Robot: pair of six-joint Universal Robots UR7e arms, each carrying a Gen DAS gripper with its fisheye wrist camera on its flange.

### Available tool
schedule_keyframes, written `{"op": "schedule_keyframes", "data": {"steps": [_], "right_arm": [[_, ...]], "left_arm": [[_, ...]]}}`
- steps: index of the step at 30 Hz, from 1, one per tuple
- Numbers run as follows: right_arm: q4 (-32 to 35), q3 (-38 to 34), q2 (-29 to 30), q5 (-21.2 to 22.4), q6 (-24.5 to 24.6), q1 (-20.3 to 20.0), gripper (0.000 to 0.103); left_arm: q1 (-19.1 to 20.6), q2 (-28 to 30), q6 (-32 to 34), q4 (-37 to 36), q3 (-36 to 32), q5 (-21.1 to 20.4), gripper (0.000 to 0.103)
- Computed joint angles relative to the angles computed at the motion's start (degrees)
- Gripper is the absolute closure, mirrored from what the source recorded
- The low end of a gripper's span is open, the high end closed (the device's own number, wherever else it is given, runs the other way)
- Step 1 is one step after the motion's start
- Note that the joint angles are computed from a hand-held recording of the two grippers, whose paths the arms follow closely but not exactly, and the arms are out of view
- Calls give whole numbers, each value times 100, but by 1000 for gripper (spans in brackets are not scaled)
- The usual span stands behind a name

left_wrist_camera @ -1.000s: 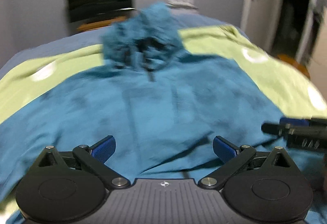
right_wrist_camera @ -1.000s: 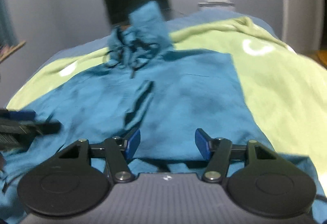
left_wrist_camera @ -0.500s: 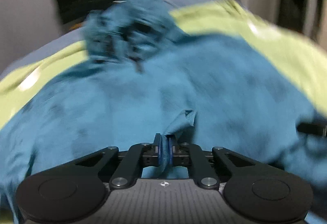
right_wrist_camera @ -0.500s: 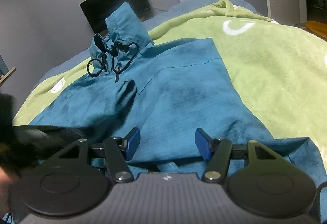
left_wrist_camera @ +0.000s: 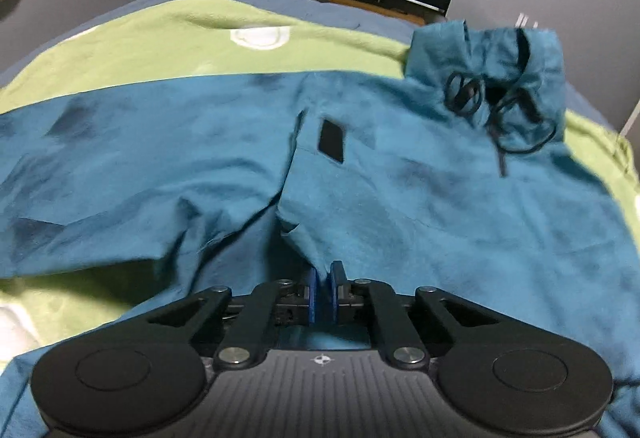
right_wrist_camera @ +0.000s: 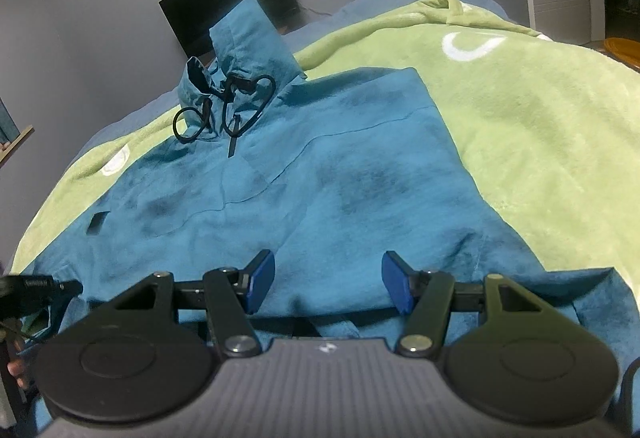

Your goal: Fold large clothes

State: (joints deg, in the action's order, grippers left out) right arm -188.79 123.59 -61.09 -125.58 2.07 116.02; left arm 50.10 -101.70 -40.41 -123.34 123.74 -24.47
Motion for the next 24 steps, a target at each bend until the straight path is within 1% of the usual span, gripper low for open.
{"op": "schedule_keyframes", "data": {"steps": [1, 2, 3, 4, 5, 6, 7, 8, 10, 14, 15, 18, 20, 22, 24], "right_arm": [[13, -2, -2, -8, -3, -1, 44], [40, -1, -13, -15, -6, 0, 43], [68, -11, -7, -38, -12, 4, 38], [137, -22, -14, -55, -12, 5, 35], [208, -49, 0, -91, -10, 13, 34], [248, -64, 14, -119, -18, 17, 34], [278, -75, 23, -136, -26, 18, 34], [310, -83, 31, -150, -29, 14, 34], [396, -111, 52, -205, 2, 10, 34], [541, -153, 83, -325, 78, 18, 32], [541, -155, 89, -340, 78, 25, 32], [529, -148, 86, -363, 65, 38, 27], [522, -142, 84, -382, 59, 46, 25], [516, -135, 75, -397, 48, 54, 23], [485, -128, 80, -416, 29, 70, 19]], "left_arm": [[6, 3, -18, -26, 33, -15, 87], [27, 16, -145, 100, 18, -6, 80], [12, -11, -311, 329, 5, 53, 65], [-20, -27, -395, 471, -4, 133, 56], [-73, -56, -349, 437, 18, 210, 37], [-181, -107, -413, 537, 40, 304, 21], [-367, -198, -607, 826, 53, 444, 16], [-493, -263, -582, 874, 102, 560, 13], [-687, -353, -370, 862, 156, 582, 13], [-1168, -660, -329, 1649, 190, 608, 10], [-1295, -745, -399, 1911, 177, 608, 9], [-1592, -929, -553, 2399, 161, 537, 8], [-1763, -1107, -889, 2840, 94, 427, 8], [-1950, -1302, -1420, 3404, -42, 369, 8], [-2120, -1472, -1933, 3917, -137, 424, 0]]}}
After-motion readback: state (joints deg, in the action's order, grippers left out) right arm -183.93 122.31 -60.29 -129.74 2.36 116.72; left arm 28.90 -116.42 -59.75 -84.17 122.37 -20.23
